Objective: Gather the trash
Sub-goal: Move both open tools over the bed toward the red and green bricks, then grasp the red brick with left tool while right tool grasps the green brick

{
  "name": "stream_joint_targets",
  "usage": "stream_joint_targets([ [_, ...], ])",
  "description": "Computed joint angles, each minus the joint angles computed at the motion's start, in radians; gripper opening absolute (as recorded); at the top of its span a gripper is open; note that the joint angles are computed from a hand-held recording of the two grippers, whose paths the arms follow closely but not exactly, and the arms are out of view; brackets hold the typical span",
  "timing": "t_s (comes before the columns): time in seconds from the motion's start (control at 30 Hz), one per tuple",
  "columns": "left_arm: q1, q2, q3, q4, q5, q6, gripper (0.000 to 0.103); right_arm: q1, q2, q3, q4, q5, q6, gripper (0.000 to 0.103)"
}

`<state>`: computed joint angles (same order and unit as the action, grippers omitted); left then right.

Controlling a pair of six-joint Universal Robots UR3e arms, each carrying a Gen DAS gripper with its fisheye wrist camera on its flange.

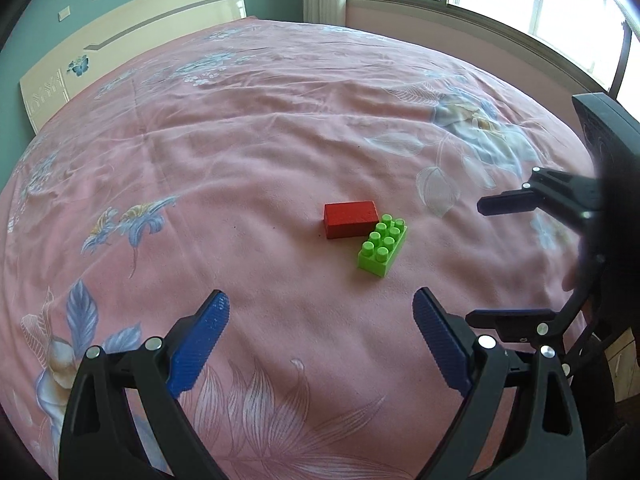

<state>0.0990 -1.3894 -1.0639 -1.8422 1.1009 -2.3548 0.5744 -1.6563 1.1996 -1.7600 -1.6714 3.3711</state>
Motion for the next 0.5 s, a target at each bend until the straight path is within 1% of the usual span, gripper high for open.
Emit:
stream_joint_targets([
  [0.07, -0.028, -0.043, 0.015, 0.021, 0.015, 0.0, 0.095, -0.012, 0.006, 0.003, -0.013, 0.022, -0.019, 0.096],
  [0.17, -0.065, -0.089, 0.034, 0.05, 0.03, -0.011, 0.095, -0.047, 0.01, 0.013, -0.023, 0.069, -0.036, 0.092],
  [0.27, -0.095, -0.106, 0.033, 0.092, 0.043, -0.033, 0.095, -0.065, 0.016, 0.02, -0.029, 0.086, -0.047, 0.087],
  [0.37, -0.116, -0.114, 0.022, 0.133, 0.066, -0.061, 0.095, -0.07, 0.033, 0.012, -0.028, 0.088, -0.052, 0.086],
  [0.47, -0.108, -0.119, 0.028, 0.124, 0.068, -0.056, 0.095, -0.073, 0.056, -0.007, -0.032, 0.101, -0.055, 0.084],
  [0.5, -0.1, -0.116, 0.024, 0.126, 0.068, -0.051, 0.095, -0.073, 0.068, -0.019, -0.033, 0.105, -0.058, 0.081],
])
